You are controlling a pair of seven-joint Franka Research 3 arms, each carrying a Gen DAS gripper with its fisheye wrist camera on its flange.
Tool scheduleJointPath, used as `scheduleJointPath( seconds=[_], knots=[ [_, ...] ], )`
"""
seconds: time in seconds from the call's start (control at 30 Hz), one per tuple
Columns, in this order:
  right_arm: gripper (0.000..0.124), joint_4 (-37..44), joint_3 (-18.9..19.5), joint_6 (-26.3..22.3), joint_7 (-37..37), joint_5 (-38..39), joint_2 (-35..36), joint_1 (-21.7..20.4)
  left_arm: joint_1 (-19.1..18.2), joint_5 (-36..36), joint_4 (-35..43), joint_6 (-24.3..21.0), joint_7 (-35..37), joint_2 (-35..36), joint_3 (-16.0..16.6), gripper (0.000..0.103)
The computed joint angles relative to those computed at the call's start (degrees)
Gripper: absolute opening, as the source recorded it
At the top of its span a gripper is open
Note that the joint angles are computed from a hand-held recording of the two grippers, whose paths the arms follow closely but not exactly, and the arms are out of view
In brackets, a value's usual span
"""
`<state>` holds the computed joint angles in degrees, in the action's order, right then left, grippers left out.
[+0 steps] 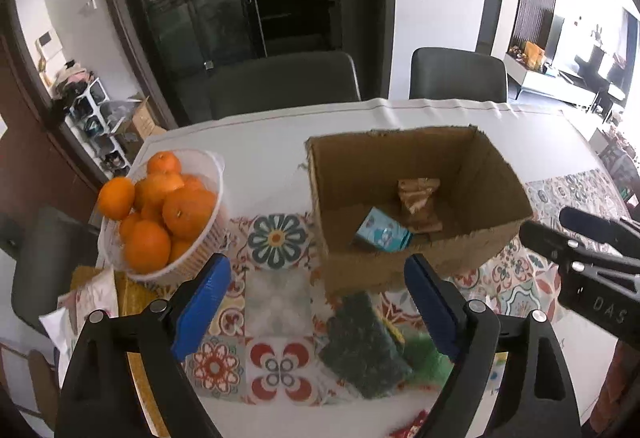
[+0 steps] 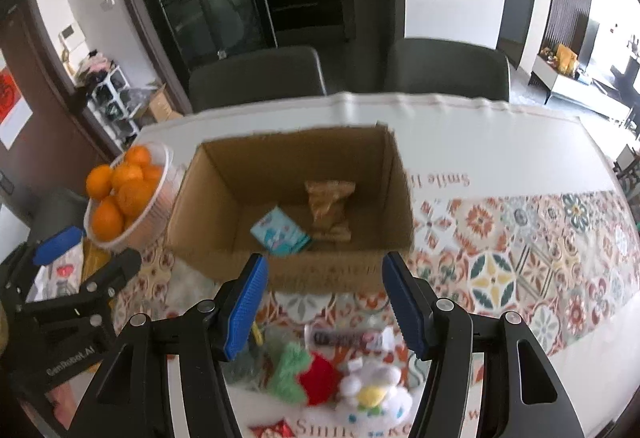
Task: Organize soft objects
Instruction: 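Grasp the green knitted glove with the left tool while the right tool grasps the plush strawberry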
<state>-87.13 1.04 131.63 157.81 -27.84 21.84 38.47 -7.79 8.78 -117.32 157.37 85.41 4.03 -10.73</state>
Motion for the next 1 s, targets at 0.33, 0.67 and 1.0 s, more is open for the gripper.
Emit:
scheduleJointPath(
  seconds=[0.33, 0.67, 1.0],
  knots=[
    [0.061, -4.3, 2.8, 1.8, -4.5, 9.0, 0.0, -0.7, 0.0, -2.7, -4.8, -1.5, 1.6, -1.6, 0.0, 0.09],
    [0.061, -5.2, 5.2, 2.6, -16.9, 22.8, 3.0, -3.1, 0.0, -8.4, -3.0, -7.2, 6.0, 1.8, -1.0, 0.09],
    [0.061, -3.2, 5.9, 3.5, -26.9, 30.4, 7.2, -3.8, 0.7, -13.7, 1.3, -13.8, 7.4, 7.8, -2.2, 0.09]
  ],
)
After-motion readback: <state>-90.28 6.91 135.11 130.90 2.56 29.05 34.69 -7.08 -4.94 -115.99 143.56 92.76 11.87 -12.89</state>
